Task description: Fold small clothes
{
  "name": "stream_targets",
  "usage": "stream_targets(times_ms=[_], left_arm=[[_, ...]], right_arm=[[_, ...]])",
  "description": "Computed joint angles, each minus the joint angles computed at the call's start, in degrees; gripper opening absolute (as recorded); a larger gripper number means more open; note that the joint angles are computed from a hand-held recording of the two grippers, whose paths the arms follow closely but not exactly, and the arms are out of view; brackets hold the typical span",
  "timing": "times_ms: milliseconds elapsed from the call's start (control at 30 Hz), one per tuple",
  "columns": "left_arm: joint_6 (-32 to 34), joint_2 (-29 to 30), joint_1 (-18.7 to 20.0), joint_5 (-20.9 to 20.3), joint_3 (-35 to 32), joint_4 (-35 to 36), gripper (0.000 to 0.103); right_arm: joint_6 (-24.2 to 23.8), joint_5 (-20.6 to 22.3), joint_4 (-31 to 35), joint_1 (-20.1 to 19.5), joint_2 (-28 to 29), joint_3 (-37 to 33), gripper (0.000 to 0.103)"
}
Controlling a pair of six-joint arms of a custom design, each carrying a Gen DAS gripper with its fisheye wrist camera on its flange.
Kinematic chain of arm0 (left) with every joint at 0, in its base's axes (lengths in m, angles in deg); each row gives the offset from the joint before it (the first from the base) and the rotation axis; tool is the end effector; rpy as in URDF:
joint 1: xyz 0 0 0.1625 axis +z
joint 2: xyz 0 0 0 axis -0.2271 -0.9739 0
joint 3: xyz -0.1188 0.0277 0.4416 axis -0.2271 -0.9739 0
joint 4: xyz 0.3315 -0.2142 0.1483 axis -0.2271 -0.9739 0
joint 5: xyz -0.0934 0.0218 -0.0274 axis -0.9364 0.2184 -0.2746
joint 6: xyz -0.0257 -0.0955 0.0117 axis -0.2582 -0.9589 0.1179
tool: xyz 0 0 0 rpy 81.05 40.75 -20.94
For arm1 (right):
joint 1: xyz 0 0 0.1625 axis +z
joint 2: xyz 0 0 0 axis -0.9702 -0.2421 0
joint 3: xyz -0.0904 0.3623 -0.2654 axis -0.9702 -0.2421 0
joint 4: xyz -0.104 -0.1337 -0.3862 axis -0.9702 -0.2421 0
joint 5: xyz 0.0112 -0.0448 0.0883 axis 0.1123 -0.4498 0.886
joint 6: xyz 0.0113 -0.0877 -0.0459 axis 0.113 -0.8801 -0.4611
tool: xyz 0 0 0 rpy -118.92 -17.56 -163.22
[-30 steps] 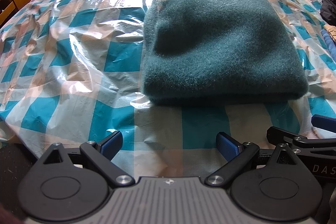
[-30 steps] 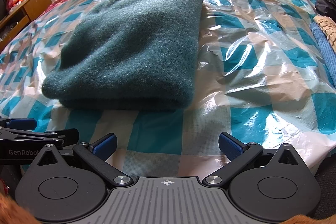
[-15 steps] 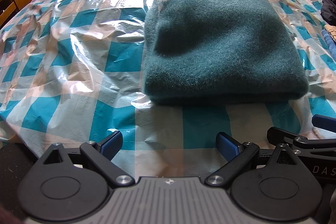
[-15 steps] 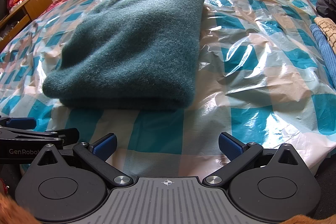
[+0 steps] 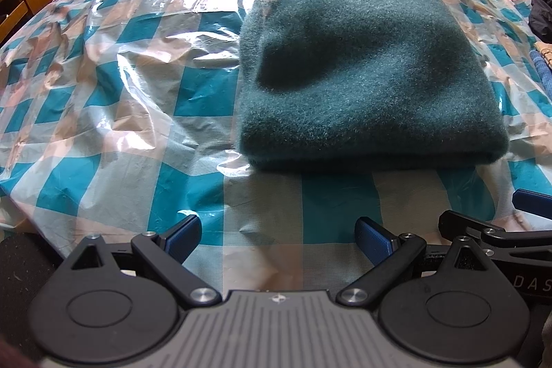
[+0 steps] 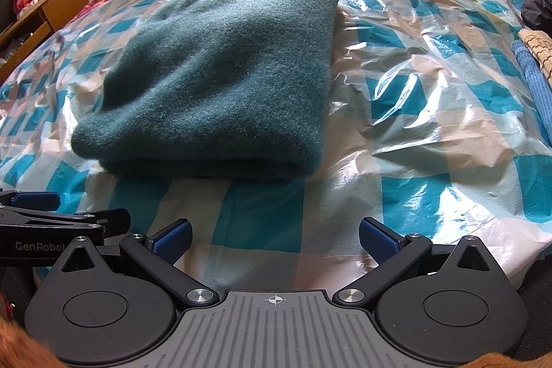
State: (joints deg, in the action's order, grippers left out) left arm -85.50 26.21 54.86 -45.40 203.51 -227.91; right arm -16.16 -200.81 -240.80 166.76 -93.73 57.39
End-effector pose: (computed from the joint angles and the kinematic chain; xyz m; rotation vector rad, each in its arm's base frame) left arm -0.2381 -0.4957 0.0362 0.0846 2.2749 -0.6214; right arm 0.0954 -0.5166 0.1631 0.5410 -2.4208 0.5812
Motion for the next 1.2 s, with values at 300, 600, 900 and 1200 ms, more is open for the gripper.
stream_targets(times_ms=[300,600,900,1200], left_arm=[[-0.1,0.0,-0.1,0.2,0.1,0.0,0.1],[-0.2,-0.1,-0.2,0.4,0.2,0.0,0.1],[-0.6,-0.2,-0.2,0.3,0.2,0.4,0.1],[-1.1,0.0,-0.1,0.0,-0.1,0.9,0.1]], right_arm=[[-0.4,0.1,0.0,-0.1,0.0,0.0,0.103],[-0.3,0.1,-0.1,0.0,0.1,0.1,0.103],[-0.4,0.1,-0.2,0.0,0.1,0.0,0.103],[-0.3,0.0,-0.2,0.0,0.1,0.0,0.103]])
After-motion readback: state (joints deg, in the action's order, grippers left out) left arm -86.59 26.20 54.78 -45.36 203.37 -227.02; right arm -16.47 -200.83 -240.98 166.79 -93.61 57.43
